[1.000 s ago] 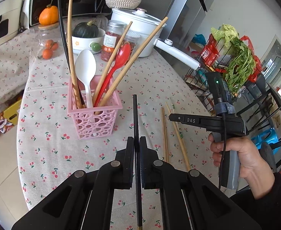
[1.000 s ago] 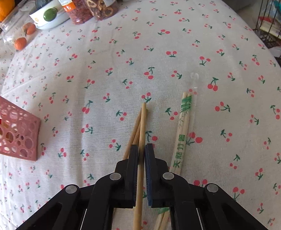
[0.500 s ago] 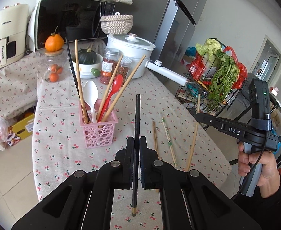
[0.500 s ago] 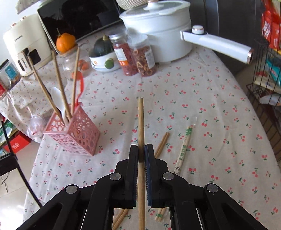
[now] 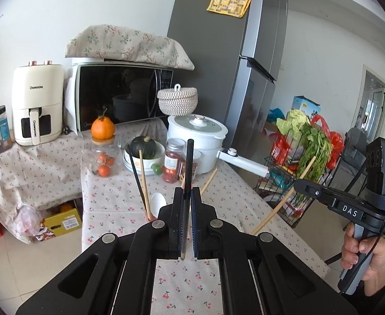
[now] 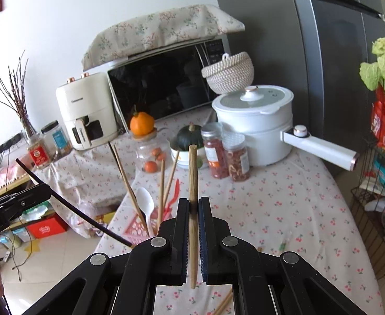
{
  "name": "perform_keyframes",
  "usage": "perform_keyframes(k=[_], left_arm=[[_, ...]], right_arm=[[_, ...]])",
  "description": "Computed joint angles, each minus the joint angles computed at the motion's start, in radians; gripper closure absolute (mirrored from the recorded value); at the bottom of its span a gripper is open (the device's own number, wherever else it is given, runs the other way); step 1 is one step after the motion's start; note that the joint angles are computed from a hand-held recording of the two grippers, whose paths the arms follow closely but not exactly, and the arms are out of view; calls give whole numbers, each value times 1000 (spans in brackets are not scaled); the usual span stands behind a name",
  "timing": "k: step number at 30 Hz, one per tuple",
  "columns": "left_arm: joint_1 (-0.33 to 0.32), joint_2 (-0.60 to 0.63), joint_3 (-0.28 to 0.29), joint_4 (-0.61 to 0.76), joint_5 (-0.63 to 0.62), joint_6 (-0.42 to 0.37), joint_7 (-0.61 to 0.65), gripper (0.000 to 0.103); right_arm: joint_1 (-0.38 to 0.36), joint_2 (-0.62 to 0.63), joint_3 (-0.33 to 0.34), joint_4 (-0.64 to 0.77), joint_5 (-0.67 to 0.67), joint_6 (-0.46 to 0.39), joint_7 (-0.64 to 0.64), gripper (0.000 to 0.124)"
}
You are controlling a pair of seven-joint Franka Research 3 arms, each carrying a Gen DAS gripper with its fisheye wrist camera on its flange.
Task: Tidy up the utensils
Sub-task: 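Lower the black chopstick into the pink basket with the left tool while the right carries its chopstick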
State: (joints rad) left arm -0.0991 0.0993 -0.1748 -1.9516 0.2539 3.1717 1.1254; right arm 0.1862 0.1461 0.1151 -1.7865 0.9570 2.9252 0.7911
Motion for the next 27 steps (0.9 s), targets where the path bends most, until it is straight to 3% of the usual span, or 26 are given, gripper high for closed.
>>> perform_keyframes(k=[4,10,14,17,21,27], left_arm=[[-116,27,160,52,200,29,-213,98],[-321,78,436,160,605,39,-655,98],[-374,115,519,232,781,32,-864,98],[-382,149,543,286,871,23,-978,98],[-347,191,512,345,915,-2,-1018,98],[-238,235,367,386,848,-82,-894,98]], right_arm=[[-3,21,18,43,53,5,-33,119],[2,51,32,90,86,8,-45,118],[1,72,43,118,91,13,-43,118],[-4,88,58,141,113,24,-59,118],[-11,111,76,175,149,31,-84,118],[-10,144,93,214,170,41,-96,118]])
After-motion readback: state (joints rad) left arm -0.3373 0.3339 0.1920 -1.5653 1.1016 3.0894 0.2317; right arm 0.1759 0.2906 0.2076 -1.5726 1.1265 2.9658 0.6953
